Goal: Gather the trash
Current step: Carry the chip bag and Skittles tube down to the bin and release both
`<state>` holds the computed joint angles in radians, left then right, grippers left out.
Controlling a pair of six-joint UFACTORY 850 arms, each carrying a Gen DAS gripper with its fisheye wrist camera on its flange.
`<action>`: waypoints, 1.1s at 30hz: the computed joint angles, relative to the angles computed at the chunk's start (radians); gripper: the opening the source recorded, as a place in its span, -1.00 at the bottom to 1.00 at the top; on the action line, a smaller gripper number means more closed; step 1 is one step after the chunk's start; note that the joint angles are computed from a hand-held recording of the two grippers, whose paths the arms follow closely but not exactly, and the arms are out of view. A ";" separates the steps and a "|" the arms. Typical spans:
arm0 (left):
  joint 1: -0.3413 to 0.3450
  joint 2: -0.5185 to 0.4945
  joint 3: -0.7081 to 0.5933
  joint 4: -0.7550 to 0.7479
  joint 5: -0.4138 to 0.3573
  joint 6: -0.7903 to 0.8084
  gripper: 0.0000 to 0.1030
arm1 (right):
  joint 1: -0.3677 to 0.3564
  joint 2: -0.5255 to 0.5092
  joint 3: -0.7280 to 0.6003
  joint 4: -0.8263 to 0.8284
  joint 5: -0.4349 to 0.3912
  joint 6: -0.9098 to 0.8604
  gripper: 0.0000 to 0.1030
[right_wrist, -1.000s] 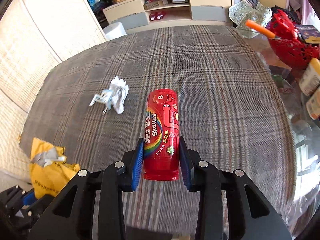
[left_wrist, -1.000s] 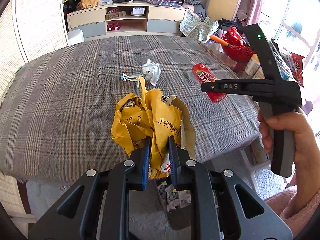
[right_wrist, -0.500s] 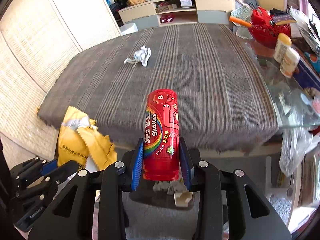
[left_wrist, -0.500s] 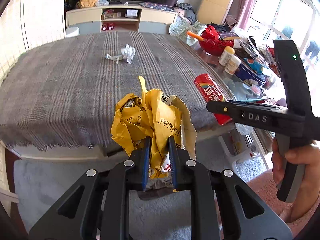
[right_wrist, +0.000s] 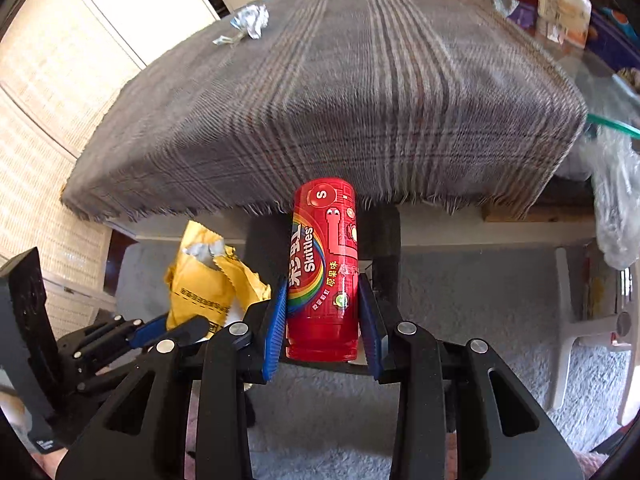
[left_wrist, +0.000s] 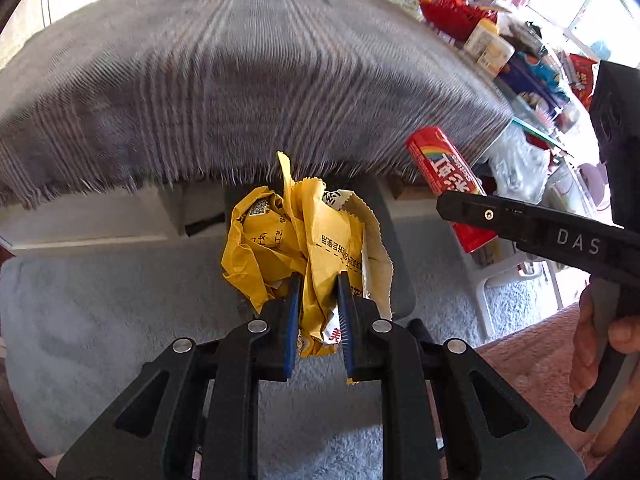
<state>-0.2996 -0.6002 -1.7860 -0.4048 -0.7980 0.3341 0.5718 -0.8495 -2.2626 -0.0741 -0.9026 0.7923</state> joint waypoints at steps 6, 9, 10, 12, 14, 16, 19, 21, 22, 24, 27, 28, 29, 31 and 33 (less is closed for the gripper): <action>-0.003 -0.073 -0.043 0.024 0.012 -0.017 -0.69 | -0.028 -0.042 0.026 0.123 0.029 -0.072 -0.33; -0.003 -0.100 -0.060 0.021 0.006 -0.022 -0.68 | -0.036 -0.056 0.031 0.158 0.017 -0.087 -0.32; -0.004 -0.108 -0.068 0.025 0.002 -0.028 -0.68 | -0.037 -0.067 0.018 0.165 0.006 -0.090 -0.32; -0.005 -0.123 -0.085 0.031 -0.013 -0.039 -0.67 | -0.038 -0.092 -0.022 0.174 -0.020 -0.087 -0.32; -0.008 -0.143 -0.112 0.045 -0.029 -0.051 -0.64 | -0.038 -0.111 -0.053 0.174 -0.029 -0.078 -0.29; -0.011 -0.159 -0.128 0.047 -0.043 -0.057 -0.55 | -0.041 -0.120 -0.064 0.171 -0.023 -0.063 -0.27; -0.011 -0.174 -0.141 0.037 -0.046 -0.064 -0.46 | -0.043 -0.128 -0.076 0.146 -0.028 -0.022 0.10; -0.014 -0.181 -0.151 0.056 -0.049 -0.083 -0.43 | -0.048 -0.118 -0.058 0.150 -0.018 -0.006 0.10; -0.015 -0.182 -0.152 0.052 -0.047 -0.083 -0.37 | -0.050 -0.111 -0.045 0.154 -0.011 -0.002 0.12; -0.014 -0.177 -0.143 0.055 -0.032 -0.083 -0.10 | -0.052 -0.084 0.003 0.147 0.013 0.009 0.20; -0.013 -0.165 -0.128 0.085 -0.005 -0.094 0.05 | -0.051 -0.053 0.052 0.110 0.029 0.033 0.35; -0.008 -0.162 -0.126 0.082 -0.003 -0.092 0.13 | -0.056 -0.040 0.074 0.100 0.036 0.033 0.44; -0.005 -0.156 -0.119 0.080 0.005 -0.089 0.27 | -0.055 -0.032 0.087 0.081 0.037 0.045 0.55; -0.001 -0.144 -0.104 0.089 0.022 -0.095 0.45 | -0.049 -0.026 0.094 0.027 0.020 0.078 0.61; 0.000 -0.131 -0.089 0.104 0.037 -0.101 0.64 | -0.047 -0.016 0.104 -0.006 0.000 0.083 0.74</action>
